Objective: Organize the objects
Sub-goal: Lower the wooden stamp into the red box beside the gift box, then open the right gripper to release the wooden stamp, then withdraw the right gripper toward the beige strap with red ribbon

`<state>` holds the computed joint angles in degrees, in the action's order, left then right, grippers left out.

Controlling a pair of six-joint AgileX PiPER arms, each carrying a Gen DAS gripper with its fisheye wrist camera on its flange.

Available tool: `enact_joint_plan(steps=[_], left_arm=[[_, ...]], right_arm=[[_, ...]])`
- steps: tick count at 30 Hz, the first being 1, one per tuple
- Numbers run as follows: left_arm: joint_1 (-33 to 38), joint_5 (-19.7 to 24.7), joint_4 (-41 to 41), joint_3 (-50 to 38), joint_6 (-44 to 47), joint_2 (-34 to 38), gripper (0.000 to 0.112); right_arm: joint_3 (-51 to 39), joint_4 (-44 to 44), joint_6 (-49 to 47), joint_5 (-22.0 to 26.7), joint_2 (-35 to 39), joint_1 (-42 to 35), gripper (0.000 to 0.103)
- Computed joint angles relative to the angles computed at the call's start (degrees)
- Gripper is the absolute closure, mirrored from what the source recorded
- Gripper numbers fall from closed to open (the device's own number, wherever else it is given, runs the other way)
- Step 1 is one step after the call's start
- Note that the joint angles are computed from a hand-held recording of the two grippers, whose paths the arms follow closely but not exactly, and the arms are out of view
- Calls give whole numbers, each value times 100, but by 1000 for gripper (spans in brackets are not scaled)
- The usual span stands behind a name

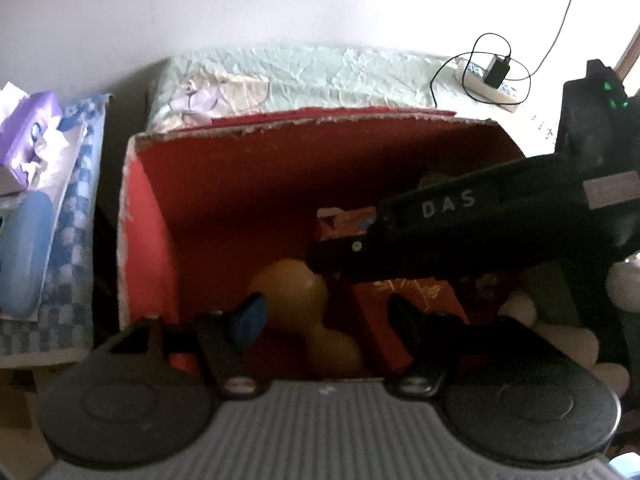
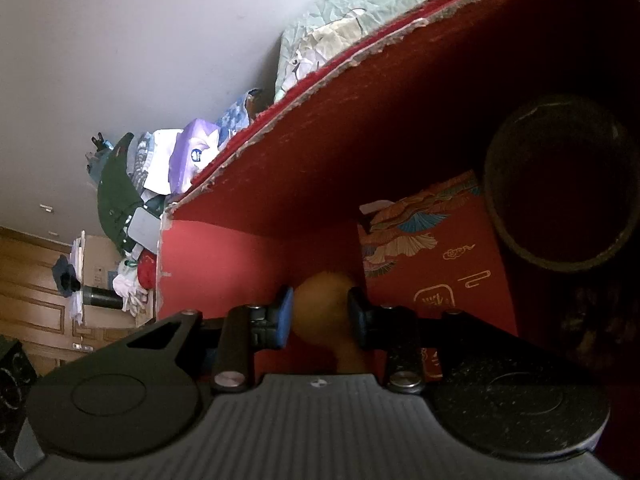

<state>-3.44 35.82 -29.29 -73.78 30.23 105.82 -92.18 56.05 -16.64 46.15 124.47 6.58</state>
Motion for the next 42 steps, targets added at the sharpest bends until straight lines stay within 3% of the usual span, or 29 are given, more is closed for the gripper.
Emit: enact_joint_plan(steps=[8,15,26,38,42], left_arm=[[-468,-494,1453,325,-1337,-398,42],[-606,-430,2279,474,-2325,-686,42],[-1260,-354,4106,867,-4441,-1217,42],[-2182,338,5826,1071,-6819,-1630,39],[-2427,541,6002,1116,-7236,-1752,38]], right_arm=[[122,-27,-137,-144,-104,39,71],[605,-284,-518,-643,-633,116,71],[1800,733,-1829,-990,-1483,36,70],[2746,1669,-3336,-397,-2333,-407,70],[2978,1781,-3617,-155,-2557,-548,70]])
